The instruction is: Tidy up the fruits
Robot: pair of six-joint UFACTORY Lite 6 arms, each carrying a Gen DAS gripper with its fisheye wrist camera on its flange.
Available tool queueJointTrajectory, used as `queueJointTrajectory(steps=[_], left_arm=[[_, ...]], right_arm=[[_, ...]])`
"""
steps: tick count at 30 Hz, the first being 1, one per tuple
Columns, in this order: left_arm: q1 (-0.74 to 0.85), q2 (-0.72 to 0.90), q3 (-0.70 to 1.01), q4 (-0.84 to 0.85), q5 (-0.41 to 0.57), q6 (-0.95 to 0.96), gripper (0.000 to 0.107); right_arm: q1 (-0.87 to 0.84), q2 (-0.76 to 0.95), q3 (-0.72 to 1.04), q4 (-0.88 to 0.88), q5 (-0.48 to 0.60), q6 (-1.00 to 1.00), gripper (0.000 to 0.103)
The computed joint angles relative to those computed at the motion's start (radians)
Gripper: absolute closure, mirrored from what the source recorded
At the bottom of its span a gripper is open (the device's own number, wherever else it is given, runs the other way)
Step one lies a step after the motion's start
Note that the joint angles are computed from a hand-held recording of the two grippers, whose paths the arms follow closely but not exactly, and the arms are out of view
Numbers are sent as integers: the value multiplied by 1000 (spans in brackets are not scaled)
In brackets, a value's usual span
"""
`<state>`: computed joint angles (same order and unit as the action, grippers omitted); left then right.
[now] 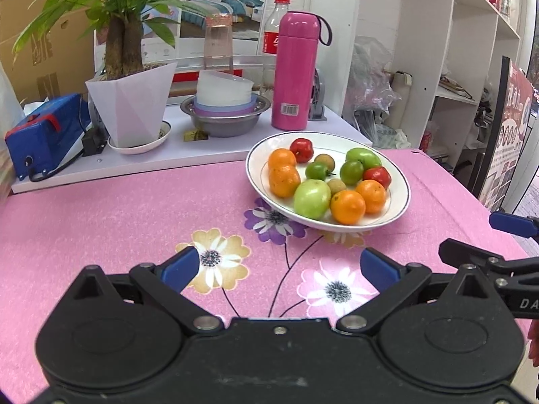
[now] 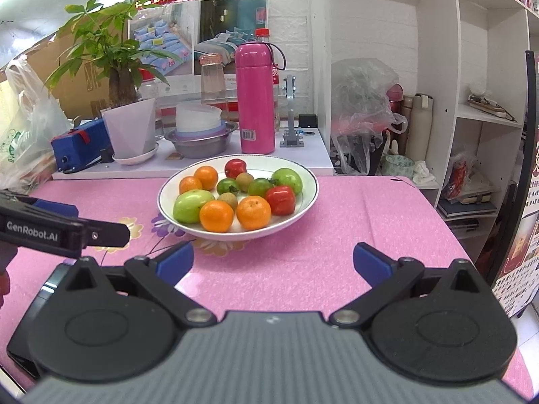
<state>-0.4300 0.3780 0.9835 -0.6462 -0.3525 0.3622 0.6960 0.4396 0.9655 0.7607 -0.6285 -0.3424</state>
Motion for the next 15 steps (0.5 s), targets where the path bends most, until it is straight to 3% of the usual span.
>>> queueJointTrajectory(steps=[10, 15], left_arm=[[-31, -22, -19, -111, -53, 113, 4], [-21, -30, -30, -75, -51, 85, 4]], right_arm=[[-4, -1, -3, 29, -10, 3, 0], [-4, 9, 6, 45, -10, -1, 0]])
